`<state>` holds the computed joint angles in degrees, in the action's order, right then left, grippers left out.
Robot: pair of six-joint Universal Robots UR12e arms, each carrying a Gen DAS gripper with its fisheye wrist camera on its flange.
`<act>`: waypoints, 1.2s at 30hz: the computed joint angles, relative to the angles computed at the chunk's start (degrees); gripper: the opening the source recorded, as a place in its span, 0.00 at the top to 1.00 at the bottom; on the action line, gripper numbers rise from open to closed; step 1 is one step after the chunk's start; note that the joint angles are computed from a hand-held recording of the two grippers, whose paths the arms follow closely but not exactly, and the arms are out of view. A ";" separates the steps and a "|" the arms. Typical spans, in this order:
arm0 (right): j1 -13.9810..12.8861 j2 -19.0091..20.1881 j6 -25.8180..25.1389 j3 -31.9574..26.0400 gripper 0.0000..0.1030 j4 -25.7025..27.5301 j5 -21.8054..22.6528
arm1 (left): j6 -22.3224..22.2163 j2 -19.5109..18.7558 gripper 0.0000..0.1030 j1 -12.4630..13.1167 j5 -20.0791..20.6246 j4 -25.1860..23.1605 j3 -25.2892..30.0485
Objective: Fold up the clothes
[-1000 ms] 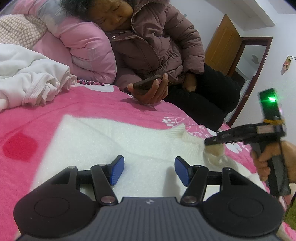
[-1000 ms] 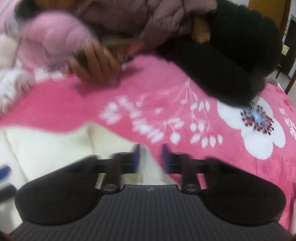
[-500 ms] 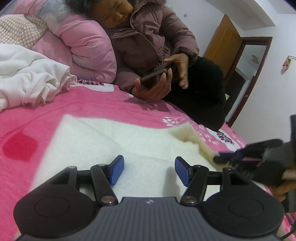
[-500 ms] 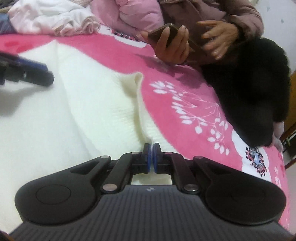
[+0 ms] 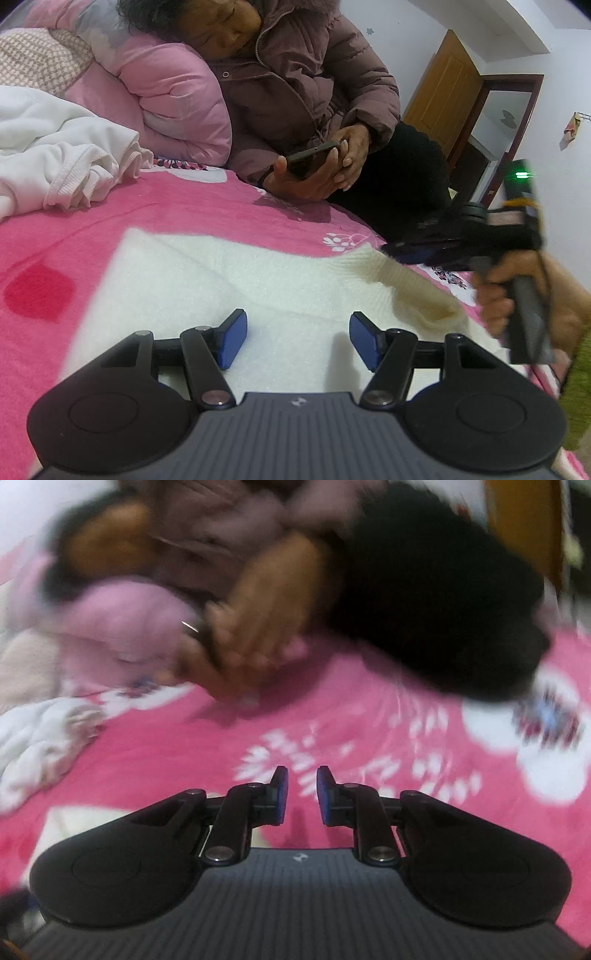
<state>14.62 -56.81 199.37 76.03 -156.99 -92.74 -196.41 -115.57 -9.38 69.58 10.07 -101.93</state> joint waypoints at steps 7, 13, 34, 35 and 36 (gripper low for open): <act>-1.25 0.49 4.36 0.83 0.86 -1.18 14.70 | -0.16 0.00 0.39 0.01 -0.09 0.20 -0.09; 0.21 -1.62 -6.50 3.61 0.86 -2.33 13.85 | -0.16 0.02 0.39 -0.02 -0.05 0.28 -0.16; 2.13 -5.65 -16.50 10.09 0.84 -15.97 4.57 | -0.19 -0.12 0.39 0.09 -0.26 0.40 -0.11; 2.08 -5.60 -15.19 9.89 0.84 -15.47 2.70 | -0.20 -0.12 0.39 0.11 -0.29 0.39 -0.11; 2.05 -5.49 -13.86 9.60 0.84 -14.72 0.77 | -0.20 -0.12 0.39 0.11 -0.31 0.39 -0.11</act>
